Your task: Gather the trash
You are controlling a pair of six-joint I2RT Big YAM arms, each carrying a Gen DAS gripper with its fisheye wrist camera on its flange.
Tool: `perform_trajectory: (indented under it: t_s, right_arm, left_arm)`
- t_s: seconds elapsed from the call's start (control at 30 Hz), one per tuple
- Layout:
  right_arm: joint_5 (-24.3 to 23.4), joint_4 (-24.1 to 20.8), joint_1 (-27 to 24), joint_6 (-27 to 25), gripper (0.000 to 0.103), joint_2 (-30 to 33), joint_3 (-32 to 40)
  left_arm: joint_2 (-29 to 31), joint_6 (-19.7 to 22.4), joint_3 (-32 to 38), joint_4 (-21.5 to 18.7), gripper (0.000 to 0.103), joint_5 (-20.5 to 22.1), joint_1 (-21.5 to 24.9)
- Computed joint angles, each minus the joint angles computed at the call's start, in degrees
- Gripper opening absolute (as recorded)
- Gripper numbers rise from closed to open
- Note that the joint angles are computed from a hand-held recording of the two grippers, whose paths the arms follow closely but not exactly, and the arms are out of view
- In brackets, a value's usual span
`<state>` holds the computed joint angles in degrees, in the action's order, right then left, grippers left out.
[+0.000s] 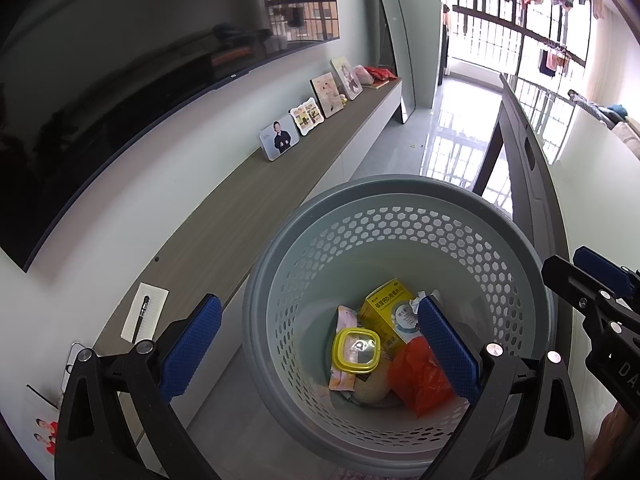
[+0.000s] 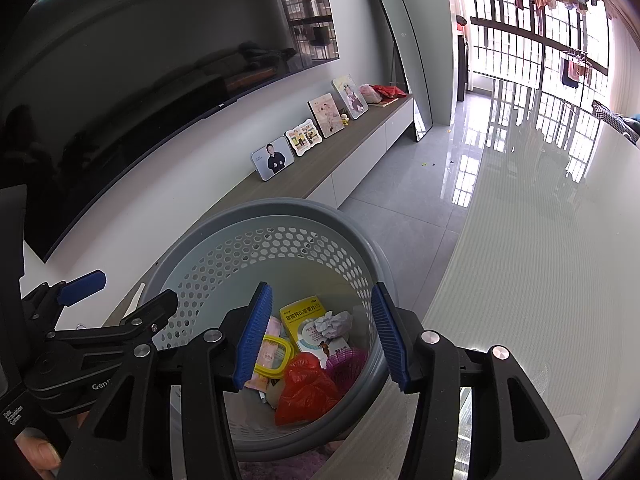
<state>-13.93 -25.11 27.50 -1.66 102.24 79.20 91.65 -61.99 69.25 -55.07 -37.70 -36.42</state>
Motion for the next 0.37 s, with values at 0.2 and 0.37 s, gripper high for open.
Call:
perform_trajectory:
  t_s: [0.2,0.37]
  right_arm:
    - [0.0,0.0,0.0,0.0,0.05,0.0,0.0]
    - [0.0,-0.1,0.0,0.0,0.05,0.0,0.0]
  left_arm:
    - [0.1,-0.3,0.2,-0.5,0.097,0.0,0.1]
    - [0.2,-0.2,0.3,-0.6,0.097,-0.2,0.0]
